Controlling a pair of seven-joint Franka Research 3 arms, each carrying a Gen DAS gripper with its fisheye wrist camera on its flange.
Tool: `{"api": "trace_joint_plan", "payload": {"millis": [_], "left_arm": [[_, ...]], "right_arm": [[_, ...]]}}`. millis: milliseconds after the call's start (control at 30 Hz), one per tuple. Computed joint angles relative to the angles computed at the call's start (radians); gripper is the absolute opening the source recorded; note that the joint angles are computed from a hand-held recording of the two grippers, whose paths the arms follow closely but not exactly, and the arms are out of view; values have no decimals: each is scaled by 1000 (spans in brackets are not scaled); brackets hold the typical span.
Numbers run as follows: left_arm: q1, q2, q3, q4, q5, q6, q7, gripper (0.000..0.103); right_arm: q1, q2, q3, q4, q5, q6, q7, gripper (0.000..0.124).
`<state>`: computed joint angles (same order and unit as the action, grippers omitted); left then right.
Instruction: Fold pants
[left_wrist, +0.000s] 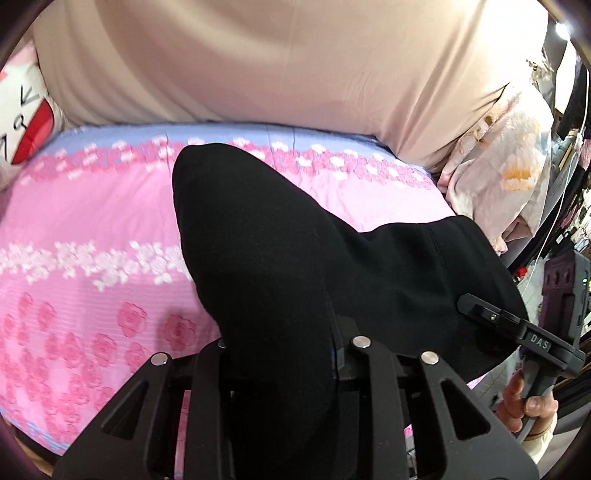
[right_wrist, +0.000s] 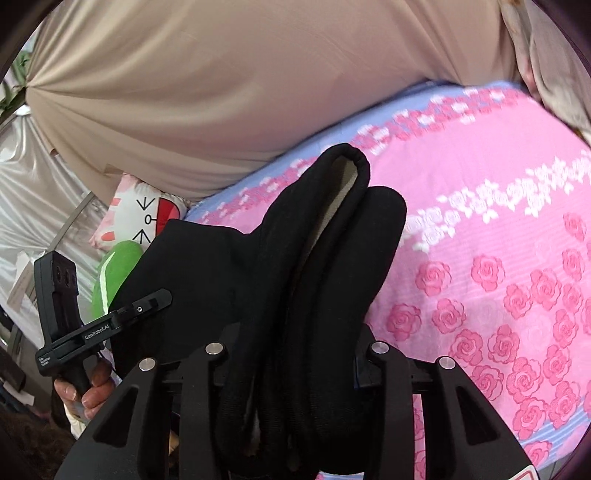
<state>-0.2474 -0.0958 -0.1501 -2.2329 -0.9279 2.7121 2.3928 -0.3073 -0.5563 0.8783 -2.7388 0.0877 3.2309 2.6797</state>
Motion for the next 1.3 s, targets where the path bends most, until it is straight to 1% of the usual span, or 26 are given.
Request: {"api": "trace_joint_plan", "payload": {"millis": [233,400,433,567,667,800,1033,1067,1133,1167,1233,1300], "left_arm": [[-29,-50,6,-20,10,89,21,24],[-60,-60,21,-7,22,140,26,24],[-65,-59,22,0,27,153,26,24],[-83,-48,28,33,39,196,23,24],[-88,-27,32,70,39,220,34,24],[-73,21,19,143,60,247,27,25],[-18,120,-44,278,96,302,20,25],[-6,139,-58,306,81,307,37,25],[16,191,-81,374,101,312,27,25],[31,214,-98,406,87,309,43,25],[43,277,-109,481,141,297,-4,25],[49,347,-109,566,204,270,-66,26]], "right_arm": [[6,-71,-11,7,-16,-22,3,36],[-44,-108,12,48,-40,-36,7,36],[-45,-113,8,48,-44,-32,5,36],[-97,-131,24,89,-69,-42,-9,36],[-144,-133,37,128,-89,-43,-28,36],[-210,-120,52,182,-111,-38,-60,36],[-329,-62,80,269,-113,7,-134,36],[-354,-49,90,286,-114,17,-150,36],[-398,-29,111,311,-106,35,-177,36],[-431,-10,126,328,-103,53,-194,36],[-492,16,163,356,-93,74,-224,36],[-581,73,219,392,-88,117,-257,36]]}}
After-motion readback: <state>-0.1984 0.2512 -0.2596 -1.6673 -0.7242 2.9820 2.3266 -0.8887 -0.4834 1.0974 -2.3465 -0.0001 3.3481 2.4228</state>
